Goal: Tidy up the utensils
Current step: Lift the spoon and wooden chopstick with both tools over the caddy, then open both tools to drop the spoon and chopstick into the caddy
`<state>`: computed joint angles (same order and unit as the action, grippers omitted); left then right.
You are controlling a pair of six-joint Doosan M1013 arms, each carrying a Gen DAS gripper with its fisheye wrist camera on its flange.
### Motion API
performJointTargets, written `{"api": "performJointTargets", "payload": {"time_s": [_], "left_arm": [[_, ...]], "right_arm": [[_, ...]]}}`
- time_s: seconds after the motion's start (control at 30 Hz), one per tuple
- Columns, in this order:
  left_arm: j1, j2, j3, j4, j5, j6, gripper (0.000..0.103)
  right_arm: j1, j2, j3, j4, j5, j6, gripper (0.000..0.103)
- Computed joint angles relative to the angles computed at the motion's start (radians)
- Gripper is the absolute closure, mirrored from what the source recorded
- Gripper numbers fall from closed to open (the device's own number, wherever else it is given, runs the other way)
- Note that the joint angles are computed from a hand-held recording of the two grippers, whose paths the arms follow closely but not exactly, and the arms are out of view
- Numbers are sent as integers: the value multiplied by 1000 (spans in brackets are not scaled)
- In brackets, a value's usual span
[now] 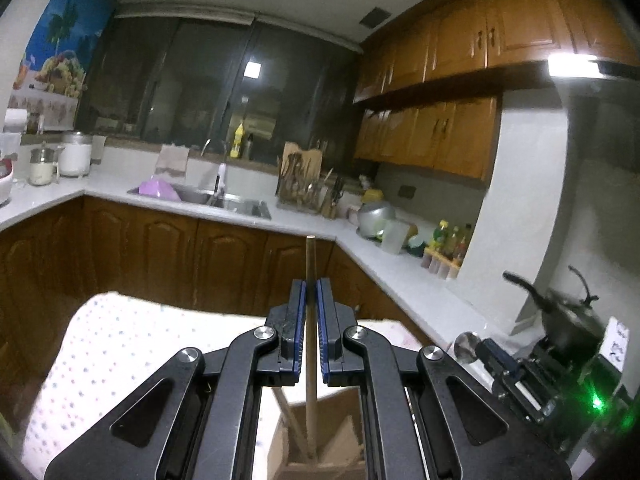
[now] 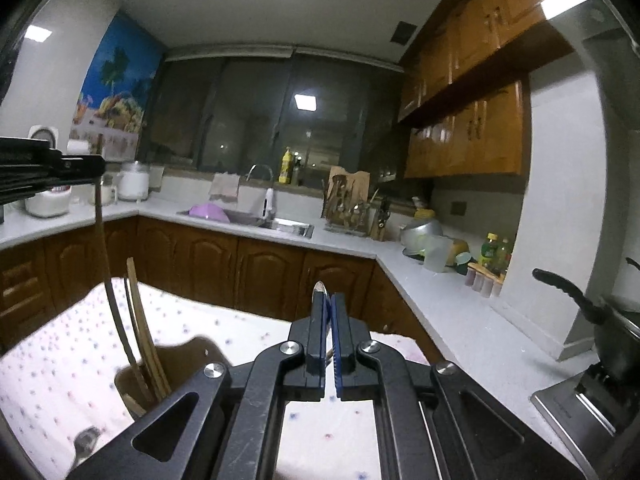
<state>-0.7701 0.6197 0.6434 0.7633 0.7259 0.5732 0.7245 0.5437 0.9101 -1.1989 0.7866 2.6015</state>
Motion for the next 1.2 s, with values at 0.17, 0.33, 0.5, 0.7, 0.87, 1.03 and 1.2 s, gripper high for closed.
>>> {"api": "performJointTargets", "payload": {"time_s": [0.17,0.33,0.5,0.7,0.87,1.03,1.2], "left_arm": [[-1,-2,40,1,14,-20,98],[1,-10,73,-13,21,-14,98],[3,-15,97,-44,26,-3,97],[3,-10,105,-78,38,33,97],[7,1,81,-115,51,67,97],[9,4,76,-121,55,75,96],[13,4,70,-146,65,94,96]], "right_arm": [[5,7,17,13,-10,-29,101],[3,10,27,51,-2,-39,101],[-2,11,27,103,9,-59,101],[-2,16,19,146,25,-93,101],[-9,14,12,195,19,-113,101],[-12,13,11,210,19,-116,101],[-20,10,4,264,15,-136,100]]}}
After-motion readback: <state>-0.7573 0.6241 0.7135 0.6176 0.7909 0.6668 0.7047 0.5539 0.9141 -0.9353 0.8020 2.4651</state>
